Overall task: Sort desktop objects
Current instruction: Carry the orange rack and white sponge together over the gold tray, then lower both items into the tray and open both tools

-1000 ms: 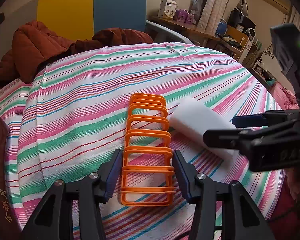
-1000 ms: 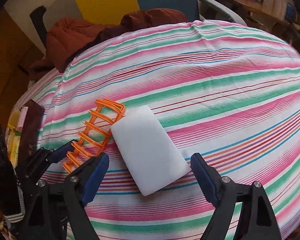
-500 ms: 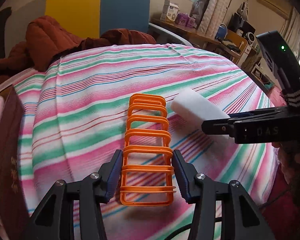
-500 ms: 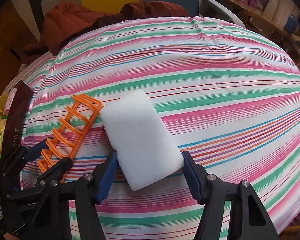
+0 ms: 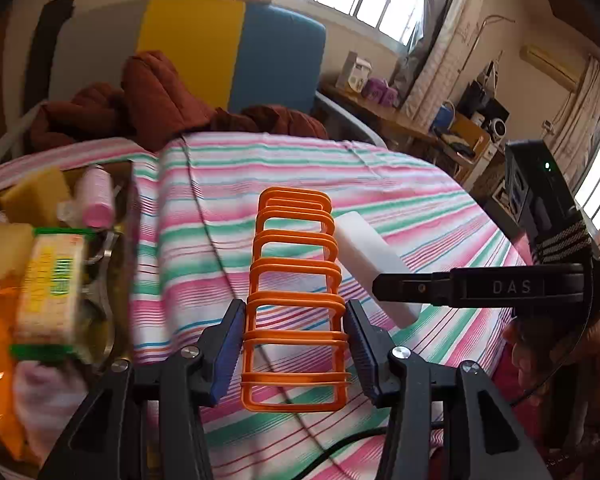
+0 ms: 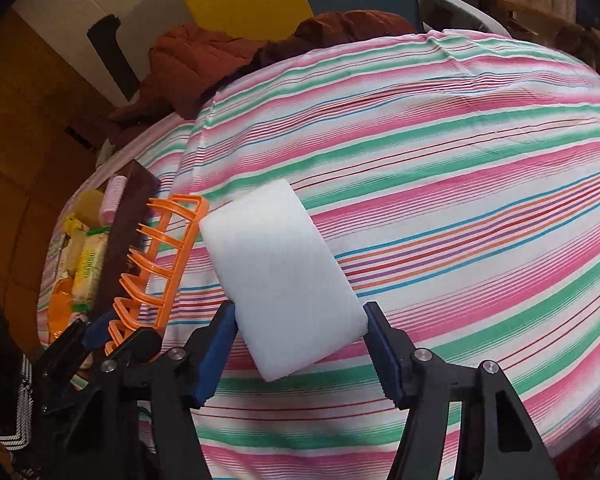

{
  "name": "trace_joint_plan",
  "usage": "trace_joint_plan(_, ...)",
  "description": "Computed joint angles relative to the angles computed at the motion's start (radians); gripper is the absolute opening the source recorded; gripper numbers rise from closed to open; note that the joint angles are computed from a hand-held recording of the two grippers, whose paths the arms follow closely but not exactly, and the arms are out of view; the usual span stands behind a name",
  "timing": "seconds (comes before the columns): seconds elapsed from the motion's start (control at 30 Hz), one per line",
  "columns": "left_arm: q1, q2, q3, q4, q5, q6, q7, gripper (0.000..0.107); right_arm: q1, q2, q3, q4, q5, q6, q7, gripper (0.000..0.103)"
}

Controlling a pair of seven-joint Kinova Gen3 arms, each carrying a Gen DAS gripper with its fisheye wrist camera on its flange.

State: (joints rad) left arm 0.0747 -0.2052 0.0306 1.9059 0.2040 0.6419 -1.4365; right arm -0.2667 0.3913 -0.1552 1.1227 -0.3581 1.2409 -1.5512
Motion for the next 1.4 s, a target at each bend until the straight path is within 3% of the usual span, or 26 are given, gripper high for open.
trace_joint_plan(0.23, -0.038, -0.158, -0.069, 0.046, -0.012, 0.042, -0.037, 0.050, -0.034, -0.051, -0.044, 0.041, -0.100, -0.025, -0.027, 0.064)
trace_joint_plan(0.47, -0.111, -0.266, -0.147, 0.068, -0.063, 0.099, -0.054, 0.050, -0.136, -0.019, -0.088, -0.003, -0.162, -0.029, -0.067, 0.064)
trace_joint_plan(0.63, -0.150, -0.261, -0.208, 0.067, -0.081, 0.134, -0.085, 0.050, -0.229, 0.028, -0.095, -0.053, -0.131, -0.037, -0.136, 0.069)
trace_joint_plan(0.77, -0.158, -0.274, -0.253, 0.083, -0.056, 0.153, -0.124, 0.050, -0.304, 0.024, -0.063, -0.065, -0.011, -0.041, -0.205, 0.072)
trace_joint_plan(0.9, -0.169, -0.279, -0.259, 0.098, -0.042, 0.151, -0.150, 0.050, -0.300, -0.022, -0.069, -0.018, 0.027, -0.092, -0.178, 0.082)
trace_joint_plan(1.03, -0.186, -0.296, -0.287, 0.108, -0.020, 0.155, -0.155, 0.050, -0.286, -0.033, -0.078, -0.011, 0.023, -0.086, -0.158, 0.083)
trace_joint_plan(1.07, -0.193, -0.293, -0.289, 0.103, -0.020, 0.158, -0.153, 0.050, -0.286, -0.036, -0.081, -0.010, 0.026, -0.086, -0.145, 0.077)
trace_joint_plan(1.1, -0.199, -0.295, -0.292, 0.102, -0.020, 0.160, -0.153, 0.050, -0.294, -0.032, -0.086, -0.021, 0.037, -0.074, -0.121, 0.060)
trace_joint_plan(1.17, -0.203, -0.301, -0.309, 0.101, -0.015, 0.159, -0.158, 0.050, -0.331, -0.007, -0.087, -0.071, 0.084, -0.019, -0.091, 0.040)
trace_joint_plan(1.27, -0.218, -0.305, -0.317, 0.095, -0.014, 0.172, -0.155, 0.050, -0.386, 0.039, -0.068, -0.111, 0.116, 0.027, -0.104, 0.040)
trace_joint_plan(1.4, -0.234, -0.310, -0.325, 0.086, -0.026, 0.195, -0.160, 0.050, -0.366, 0.078, -0.096, -0.116, 0.039, 0.071, -0.115, 0.040)
